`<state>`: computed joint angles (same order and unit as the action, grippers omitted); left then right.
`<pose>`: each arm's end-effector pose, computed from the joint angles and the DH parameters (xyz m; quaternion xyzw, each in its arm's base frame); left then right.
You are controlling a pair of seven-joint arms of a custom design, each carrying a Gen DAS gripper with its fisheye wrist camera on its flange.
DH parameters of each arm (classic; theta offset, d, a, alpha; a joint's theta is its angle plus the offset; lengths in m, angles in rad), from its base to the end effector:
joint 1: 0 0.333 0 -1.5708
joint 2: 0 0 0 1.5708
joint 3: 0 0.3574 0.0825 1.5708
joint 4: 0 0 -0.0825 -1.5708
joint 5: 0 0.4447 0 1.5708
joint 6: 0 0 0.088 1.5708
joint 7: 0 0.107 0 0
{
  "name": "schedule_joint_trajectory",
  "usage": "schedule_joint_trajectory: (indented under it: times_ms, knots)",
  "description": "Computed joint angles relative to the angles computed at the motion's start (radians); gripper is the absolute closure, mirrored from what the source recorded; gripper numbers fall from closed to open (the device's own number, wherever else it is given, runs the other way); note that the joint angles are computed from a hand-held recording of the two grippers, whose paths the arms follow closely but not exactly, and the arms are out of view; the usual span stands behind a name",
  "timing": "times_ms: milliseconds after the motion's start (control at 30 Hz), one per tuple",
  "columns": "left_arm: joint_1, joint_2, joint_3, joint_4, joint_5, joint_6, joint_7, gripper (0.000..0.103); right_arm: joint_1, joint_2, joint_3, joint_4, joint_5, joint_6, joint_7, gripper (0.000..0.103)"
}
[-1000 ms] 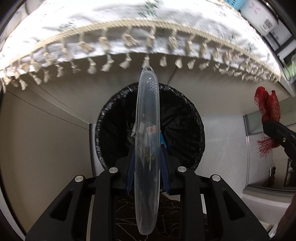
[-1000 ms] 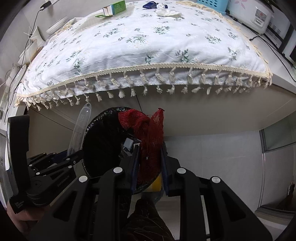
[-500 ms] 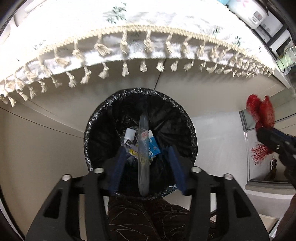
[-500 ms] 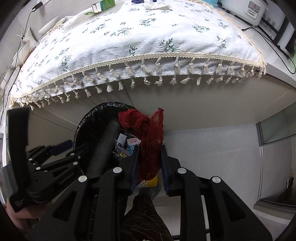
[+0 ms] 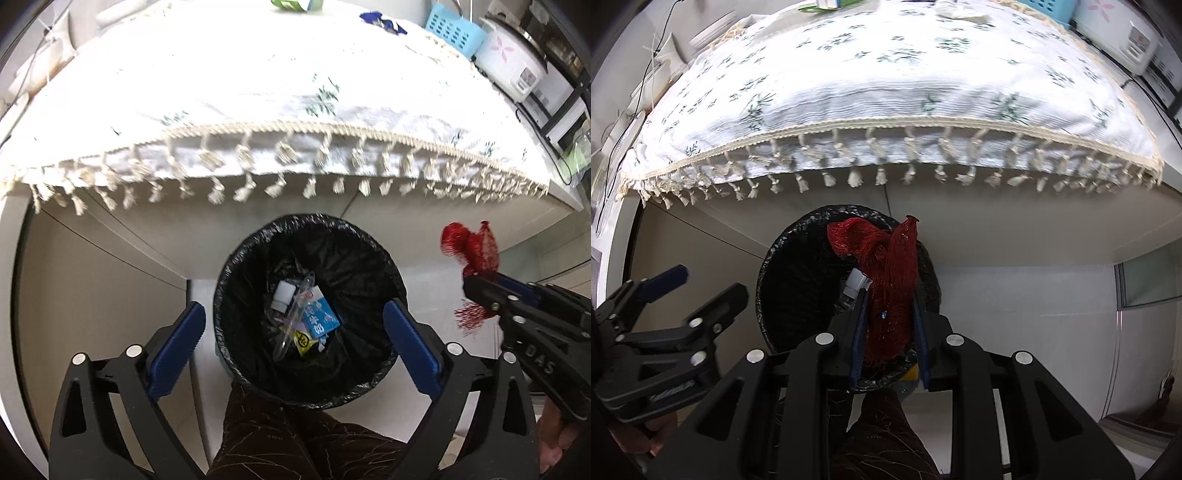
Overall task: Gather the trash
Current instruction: 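Open the right tool over the bin to drop the red mesh bag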
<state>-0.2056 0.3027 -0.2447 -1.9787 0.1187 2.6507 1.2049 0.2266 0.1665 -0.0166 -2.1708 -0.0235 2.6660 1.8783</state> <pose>0.6298 -0.2976 0.3599 -0.6390 0.7457 -0.1746 0.0723 0.6218 0.1334 0.3499 -0.6699 0.7241 -0.0895 0.1372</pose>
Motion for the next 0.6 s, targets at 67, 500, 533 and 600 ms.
schedule_joint_trajectory:
  times_ms: [67,500,533,600]
  knots:
    - [0.003,-0.009,0.003,-0.008,0.002,0.006,-0.003,0.006,0.002,0.011,0.005,0.013,0.006,-0.002,-0.009,0.081]
    - [0.023,-0.028,0.032,-0.020,0.041,-0.015,-0.043,0.006,0.035,0.082,-0.003,0.105,0.002,-0.032,-0.024,0.074]
    - [0.026,-0.027,0.031,-0.019,0.040,-0.017,-0.039,0.006,0.041,0.086,-0.007,0.110,-0.010,-0.029,-0.012,0.074]
    - [0.028,-0.025,0.032,-0.016,0.045,-0.023,-0.038,0.006,0.042,0.093,-0.006,0.122,-0.007,-0.032,-0.012,0.072]
